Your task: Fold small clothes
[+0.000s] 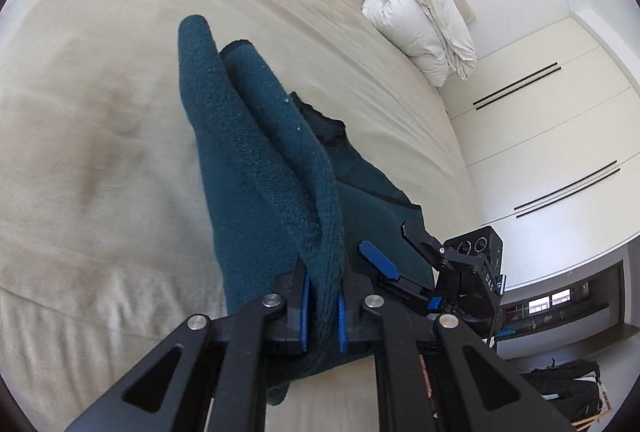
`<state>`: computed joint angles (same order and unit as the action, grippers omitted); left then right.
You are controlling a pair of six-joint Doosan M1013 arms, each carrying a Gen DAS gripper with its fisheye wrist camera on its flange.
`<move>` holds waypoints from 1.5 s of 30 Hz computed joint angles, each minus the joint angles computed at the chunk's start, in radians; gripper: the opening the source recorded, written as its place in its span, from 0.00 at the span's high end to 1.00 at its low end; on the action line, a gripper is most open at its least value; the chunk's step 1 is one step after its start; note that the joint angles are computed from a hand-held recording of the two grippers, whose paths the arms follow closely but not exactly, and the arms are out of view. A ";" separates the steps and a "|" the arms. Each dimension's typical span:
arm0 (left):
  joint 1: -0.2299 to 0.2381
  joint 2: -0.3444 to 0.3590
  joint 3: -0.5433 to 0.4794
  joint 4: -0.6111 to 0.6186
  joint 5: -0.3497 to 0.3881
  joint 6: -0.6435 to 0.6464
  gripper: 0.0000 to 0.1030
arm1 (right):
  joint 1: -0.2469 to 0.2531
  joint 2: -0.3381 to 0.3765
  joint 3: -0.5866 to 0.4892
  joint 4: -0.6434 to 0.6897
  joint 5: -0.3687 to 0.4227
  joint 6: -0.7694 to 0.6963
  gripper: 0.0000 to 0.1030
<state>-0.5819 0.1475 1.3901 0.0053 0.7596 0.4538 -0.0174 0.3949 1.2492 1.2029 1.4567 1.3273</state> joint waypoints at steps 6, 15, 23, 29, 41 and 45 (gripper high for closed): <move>-0.029 0.130 -0.147 -0.079 0.018 0.141 0.89 | -0.062 0.032 -0.037 0.021 0.020 0.046 0.25; -0.046 0.170 -0.137 -0.209 -0.034 0.284 0.64 | -0.067 0.074 -0.084 0.011 0.092 0.075 0.25; -0.068 0.046 0.005 -0.014 -0.138 0.130 0.46 | -0.032 0.090 -0.154 -0.118 0.105 0.091 0.25; -0.068 0.013 0.073 -0.040 -0.145 0.111 0.46 | 0.014 0.096 -0.237 -0.324 0.141 0.074 0.47; -0.079 0.053 0.010 0.008 -0.120 0.088 0.46 | 0.008 0.050 -0.231 -0.446 0.064 -0.009 0.87; -0.085 0.085 -0.043 0.016 -0.093 0.111 0.46 | -0.043 0.028 -0.216 -0.437 0.055 -0.043 0.87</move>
<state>-0.6669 0.2325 1.3470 0.0211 0.6666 0.5649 -0.0600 0.4224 1.0332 0.7656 1.5121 1.2838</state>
